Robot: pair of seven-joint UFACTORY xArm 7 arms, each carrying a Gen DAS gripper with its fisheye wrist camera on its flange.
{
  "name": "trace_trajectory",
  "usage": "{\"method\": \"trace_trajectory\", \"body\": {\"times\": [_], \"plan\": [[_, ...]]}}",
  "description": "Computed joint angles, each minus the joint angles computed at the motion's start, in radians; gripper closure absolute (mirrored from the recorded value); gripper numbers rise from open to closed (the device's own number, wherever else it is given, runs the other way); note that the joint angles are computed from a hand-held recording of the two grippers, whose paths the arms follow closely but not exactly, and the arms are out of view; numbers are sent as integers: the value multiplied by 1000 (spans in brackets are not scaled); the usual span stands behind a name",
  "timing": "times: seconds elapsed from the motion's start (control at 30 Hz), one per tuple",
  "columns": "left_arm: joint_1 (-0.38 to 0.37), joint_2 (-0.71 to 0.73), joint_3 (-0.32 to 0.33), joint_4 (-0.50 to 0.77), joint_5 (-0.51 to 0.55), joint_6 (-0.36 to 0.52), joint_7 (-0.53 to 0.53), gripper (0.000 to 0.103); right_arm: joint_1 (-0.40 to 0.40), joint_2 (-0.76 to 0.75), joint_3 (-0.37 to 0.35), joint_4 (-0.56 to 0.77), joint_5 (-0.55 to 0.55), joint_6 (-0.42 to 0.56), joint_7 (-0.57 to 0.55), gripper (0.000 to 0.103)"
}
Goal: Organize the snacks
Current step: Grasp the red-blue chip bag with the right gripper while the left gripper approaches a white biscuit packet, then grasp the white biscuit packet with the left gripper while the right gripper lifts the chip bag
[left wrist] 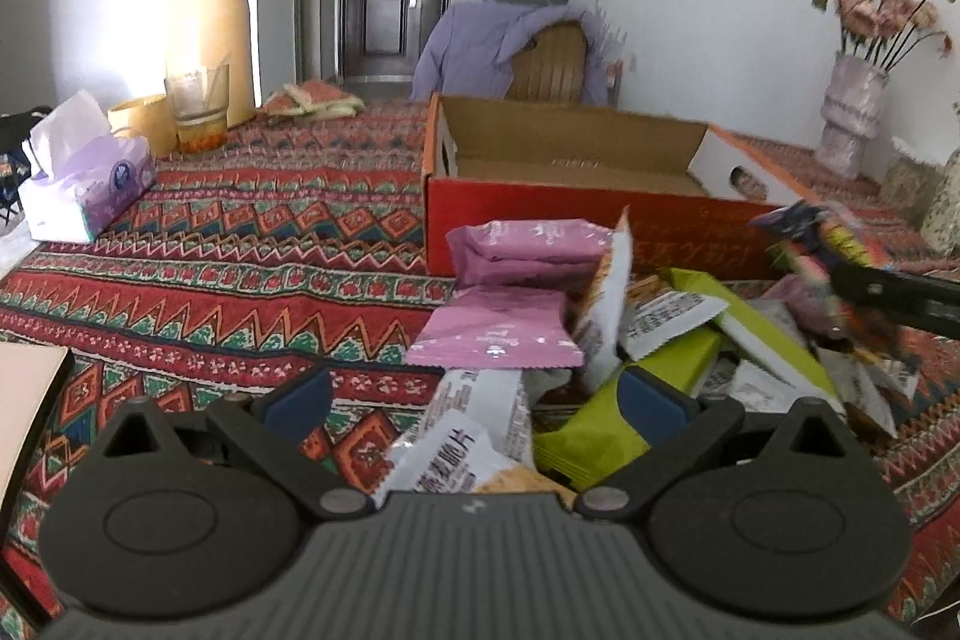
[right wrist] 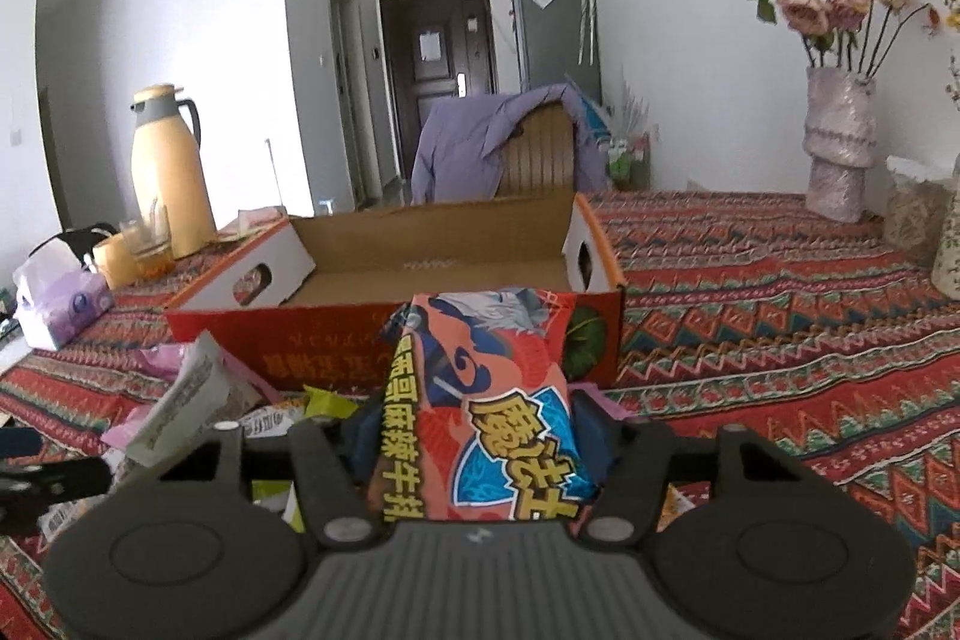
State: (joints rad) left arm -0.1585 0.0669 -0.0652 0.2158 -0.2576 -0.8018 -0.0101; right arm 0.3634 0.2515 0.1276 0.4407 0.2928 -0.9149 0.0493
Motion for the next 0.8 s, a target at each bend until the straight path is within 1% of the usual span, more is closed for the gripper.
{"method": "trace_trajectory", "body": {"times": [0.13,0.2,0.27,0.3,0.33,0.4,0.47,0.53,0.57,0.7,0.8], "plan": [[6,-21,8,48,-21,140,57,0,4,-12,3,-32,8,-39,6,41],[-2,-14,4,70,-69,172,98,1,10,-17,7,-46,18,-59,3,41],[-13,-6,3,90,-115,201,140,8,11,-22,11,-60,14,-80,5,41],[-14,-4,5,98,-120,218,147,14,12,-23,12,-64,12,-86,4,41],[-8,-2,8,104,-103,234,137,20,13,-25,12,-67,11,-90,1,41],[4,1,13,110,-61,255,110,26,12,-25,14,-70,6,-94,4,41],[29,5,19,111,28,270,59,35,8,-22,14,-74,-4,-99,16,41],[60,5,26,114,124,293,-2,52,6,-22,14,-76,-9,-98,21,41],[78,4,29,115,179,302,-39,57,7,-22,15,-77,-9,-96,22,41],[116,6,36,111,293,288,-115,61,5,-25,15,-85,-15,-101,33,41],[116,-3,39,91,292,267,-107,62,2,-25,14,-88,-19,-104,40,41]]}}
